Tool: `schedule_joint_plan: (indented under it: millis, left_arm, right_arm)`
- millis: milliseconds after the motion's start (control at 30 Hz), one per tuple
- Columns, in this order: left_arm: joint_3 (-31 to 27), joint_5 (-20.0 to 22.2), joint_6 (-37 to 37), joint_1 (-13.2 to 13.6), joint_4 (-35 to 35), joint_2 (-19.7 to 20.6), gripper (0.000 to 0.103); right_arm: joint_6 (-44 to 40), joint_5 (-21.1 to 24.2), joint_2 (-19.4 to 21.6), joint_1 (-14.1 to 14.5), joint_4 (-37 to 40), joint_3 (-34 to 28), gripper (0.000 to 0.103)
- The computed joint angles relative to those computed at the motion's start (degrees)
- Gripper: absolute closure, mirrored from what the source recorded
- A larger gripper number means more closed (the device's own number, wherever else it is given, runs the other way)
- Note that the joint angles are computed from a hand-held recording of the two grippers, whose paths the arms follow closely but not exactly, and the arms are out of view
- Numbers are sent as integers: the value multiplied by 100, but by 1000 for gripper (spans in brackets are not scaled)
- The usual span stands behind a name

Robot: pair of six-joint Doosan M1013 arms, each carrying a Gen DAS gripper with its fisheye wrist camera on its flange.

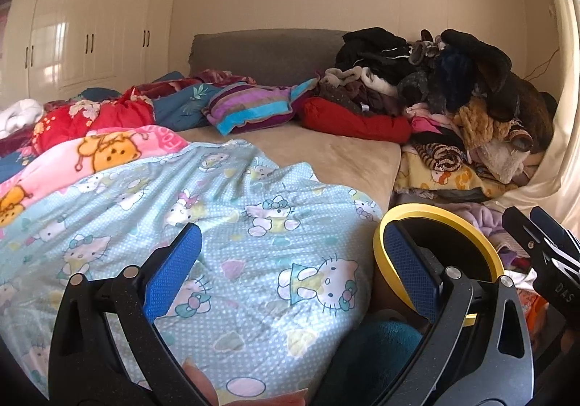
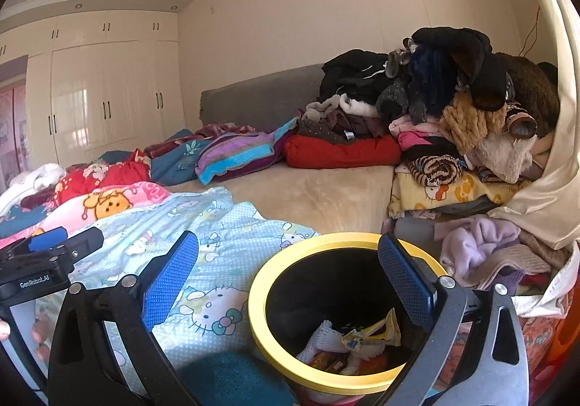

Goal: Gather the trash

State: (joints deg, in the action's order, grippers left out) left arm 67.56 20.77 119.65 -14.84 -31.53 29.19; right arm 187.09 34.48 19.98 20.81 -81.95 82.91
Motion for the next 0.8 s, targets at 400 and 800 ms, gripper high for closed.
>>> schedule_joint_plan:
  millis: [400, 800]
  left_arm:
    - [31, 4, 86, -4, -145, -21, 11]
    - [33, -22, 98, -5, -152, -21, 11]
  right_arm:
    - [-59, 58, 10, 17, 69, -13, 6]
    - [-117, 74, 6, 14, 111, -43, 6]
